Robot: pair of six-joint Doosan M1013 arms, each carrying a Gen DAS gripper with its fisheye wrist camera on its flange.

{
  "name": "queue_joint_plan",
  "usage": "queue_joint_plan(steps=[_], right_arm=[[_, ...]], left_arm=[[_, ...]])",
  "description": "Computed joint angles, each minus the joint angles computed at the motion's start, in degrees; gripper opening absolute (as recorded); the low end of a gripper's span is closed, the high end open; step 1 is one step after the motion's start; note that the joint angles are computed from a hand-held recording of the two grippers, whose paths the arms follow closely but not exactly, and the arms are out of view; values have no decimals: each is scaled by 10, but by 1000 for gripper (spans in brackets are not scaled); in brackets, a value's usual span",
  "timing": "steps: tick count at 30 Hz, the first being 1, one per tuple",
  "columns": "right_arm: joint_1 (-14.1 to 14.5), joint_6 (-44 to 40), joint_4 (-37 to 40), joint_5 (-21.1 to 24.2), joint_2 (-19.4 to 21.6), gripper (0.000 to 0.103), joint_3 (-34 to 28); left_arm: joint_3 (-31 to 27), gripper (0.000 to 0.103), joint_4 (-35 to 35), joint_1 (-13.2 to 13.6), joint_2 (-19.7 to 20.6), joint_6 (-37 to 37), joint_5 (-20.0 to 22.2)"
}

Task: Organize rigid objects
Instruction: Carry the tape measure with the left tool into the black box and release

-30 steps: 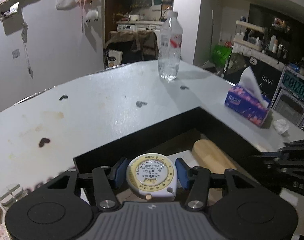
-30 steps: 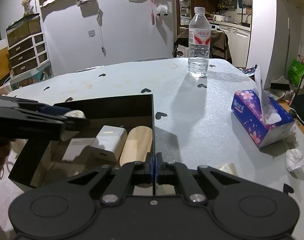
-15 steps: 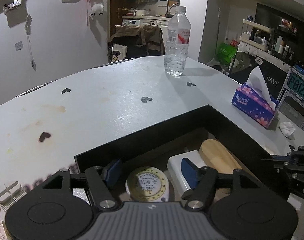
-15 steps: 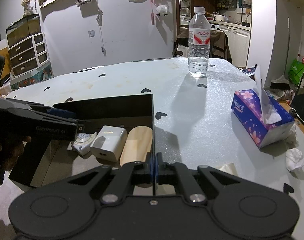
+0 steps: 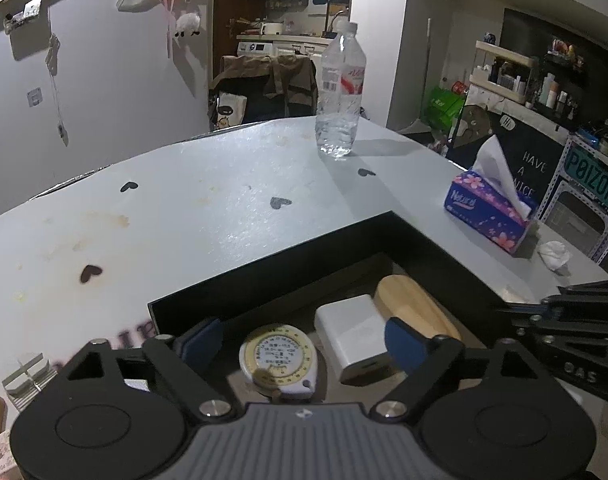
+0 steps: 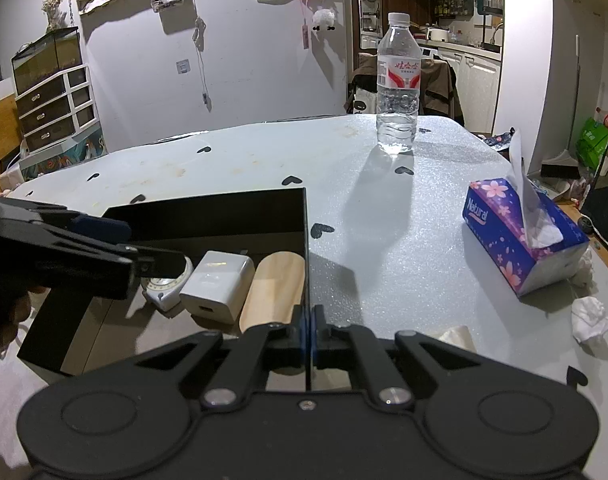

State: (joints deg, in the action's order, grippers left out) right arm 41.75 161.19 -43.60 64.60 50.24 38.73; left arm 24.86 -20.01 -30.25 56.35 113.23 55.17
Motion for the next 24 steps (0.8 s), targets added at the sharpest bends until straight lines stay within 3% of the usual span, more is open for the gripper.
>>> queue_joint_plan(steps=[8,18,24], right_arm=[[0,0,0,0,0,3,0],[0,0,1,0,0,3,0],[0,0,1,0,0,3,-1]], left_arm=[[72,103,-15,-1,-42,24,-40],[155,103,-46,4,-91,70,-71],[220,103,-102,13,-128,122,-98]])
